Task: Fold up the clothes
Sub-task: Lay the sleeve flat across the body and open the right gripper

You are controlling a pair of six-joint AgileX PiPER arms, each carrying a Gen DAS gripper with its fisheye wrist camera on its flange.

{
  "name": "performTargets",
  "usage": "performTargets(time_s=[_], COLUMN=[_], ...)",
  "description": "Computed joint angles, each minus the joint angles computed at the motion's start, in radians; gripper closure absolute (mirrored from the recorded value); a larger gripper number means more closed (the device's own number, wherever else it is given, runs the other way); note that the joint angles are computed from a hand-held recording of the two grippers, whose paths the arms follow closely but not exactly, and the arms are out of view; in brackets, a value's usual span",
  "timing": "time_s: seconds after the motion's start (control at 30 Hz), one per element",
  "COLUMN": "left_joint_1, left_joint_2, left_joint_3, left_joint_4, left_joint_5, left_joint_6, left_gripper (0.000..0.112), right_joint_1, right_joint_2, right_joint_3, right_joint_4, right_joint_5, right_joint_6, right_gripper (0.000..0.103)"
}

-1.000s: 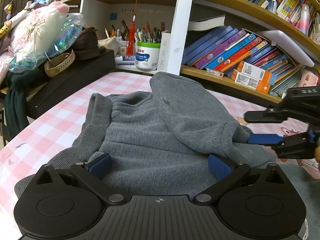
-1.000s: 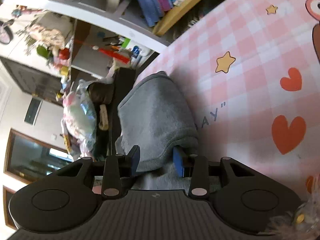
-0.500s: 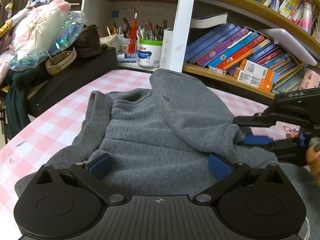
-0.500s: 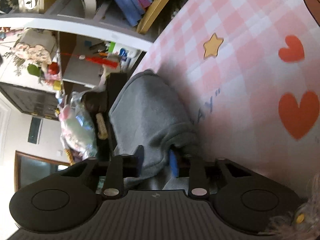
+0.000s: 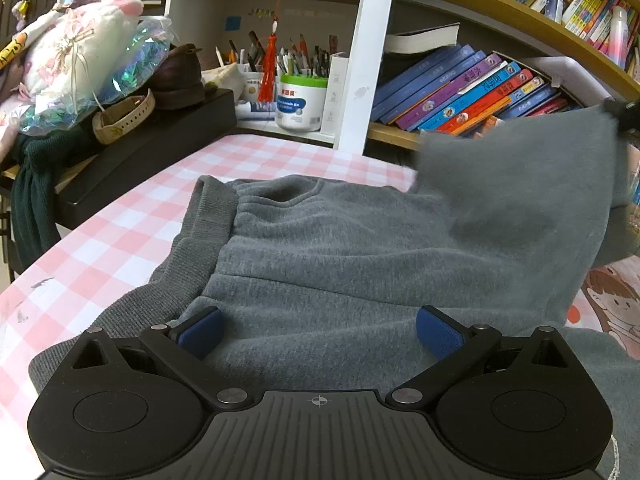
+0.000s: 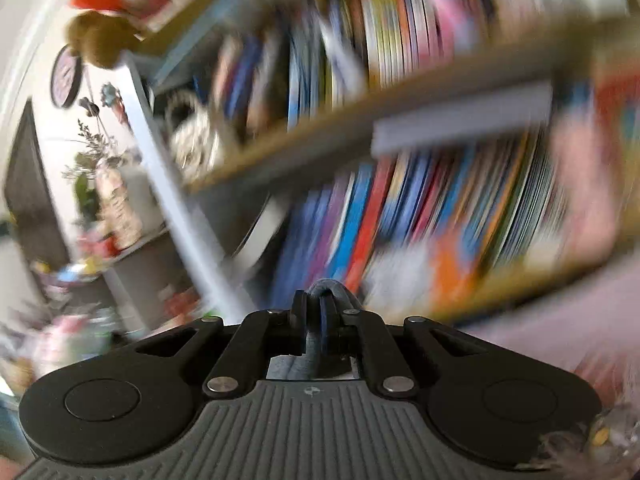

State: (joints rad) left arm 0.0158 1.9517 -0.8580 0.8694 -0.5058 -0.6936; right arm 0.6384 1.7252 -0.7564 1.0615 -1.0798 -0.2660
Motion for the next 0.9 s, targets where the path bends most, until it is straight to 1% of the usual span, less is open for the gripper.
performTargets(time_s=[0.03,0.07,0.1,0.13,0.17,0.27,0.33,0.37,0.43,0.5,0.53,0.6,0.67,0.73,0.77,0.83,0.87,0.9], left_joint_1=[0.001,0.001,0.002,0.002,0.003,0.004,0.003,0.003,0.001,0.000,-0.001,-0.001,-0.002,-0.003,-0.003,-0.002,-0.001,0.000], left_joint_2=[0.001,0.001,0.001,0.001,0.001,0.002,0.003,0.003,0.003,0.003,0.004,0.004,0.004,0.004,0.004,0.005,0.005,0.006], left_joint_3=[0.000,0.000,0.000,0.000,-0.001,-0.003,-0.005,-0.005,-0.007,-0.009,-0.009,-0.010,-0.010,-0.010,-0.010,-0.011,-0.012,-0.014], left_joint_4=[0.000,0.000,0.001,0.001,0.003,0.004,0.005,0.005,0.004,0.004,0.002,0.001,-0.002,-0.004,-0.004,0.001,0.005,0.011], left_joint_5=[0.000,-0.001,-0.001,-0.001,0.000,0.002,0.004,0.006,0.010,0.014,0.015,0.017,0.018,0.021,0.022,0.023,0.023,0.022], left_joint_6=[0.000,0.001,0.001,0.001,0.001,0.000,0.001,0.001,0.003,0.005,0.006,0.009,0.012,0.016,0.017,0.014,0.011,0.007], left_gripper=[0.009,0.009,0.009,0.009,0.009,0.009,0.009,0.009,0.009,0.009,0.009,0.009,0.009,0.009,0.009,0.009,0.009,0.009], right_joint_1=[0.003,-0.002,-0.019,-0.046,-0.085,-0.246,-0.329,-0.362,-0.398,-0.423,-0.429,-0.434,-0.447,-0.465,-0.478,-0.485,-0.478,-0.456], right_joint_2=[0.000,0.000,-0.002,-0.005,-0.006,-0.006,-0.009,-0.010,0.001,0.002,0.003,-0.006,-0.008,0.005,0.007,0.007,0.012,0.015], right_joint_3=[-0.001,0.006,0.018,0.036,0.061,0.152,0.200,0.226,0.281,0.342,0.358,0.358,0.355,0.331,0.315,0.264,0.244,0.234], right_joint_4=[0.033,0.065,0.089,0.100,0.095,-0.065,-0.188,-0.253,-0.404,-0.559,-0.595,-0.596,-0.602,-0.598,-0.595,-0.506,-0.458,-0.404], right_joint_5=[-0.016,-0.013,0.014,0.065,0.138,0.385,0.491,0.517,0.492,0.428,0.409,0.418,0.425,0.442,0.459,0.522,0.513,0.474], right_joint_6=[-0.064,-0.106,-0.124,-0.114,-0.063,0.228,0.428,0.528,0.728,0.921,0.975,0.984,0.986,0.943,0.908,0.734,0.634,0.534], right_gripper=[0.097,0.097,0.097,0.097,0.097,0.096,0.095,0.093,0.095,0.094,0.094,0.091,0.091,0.091,0.093,0.095,0.096,0.096])
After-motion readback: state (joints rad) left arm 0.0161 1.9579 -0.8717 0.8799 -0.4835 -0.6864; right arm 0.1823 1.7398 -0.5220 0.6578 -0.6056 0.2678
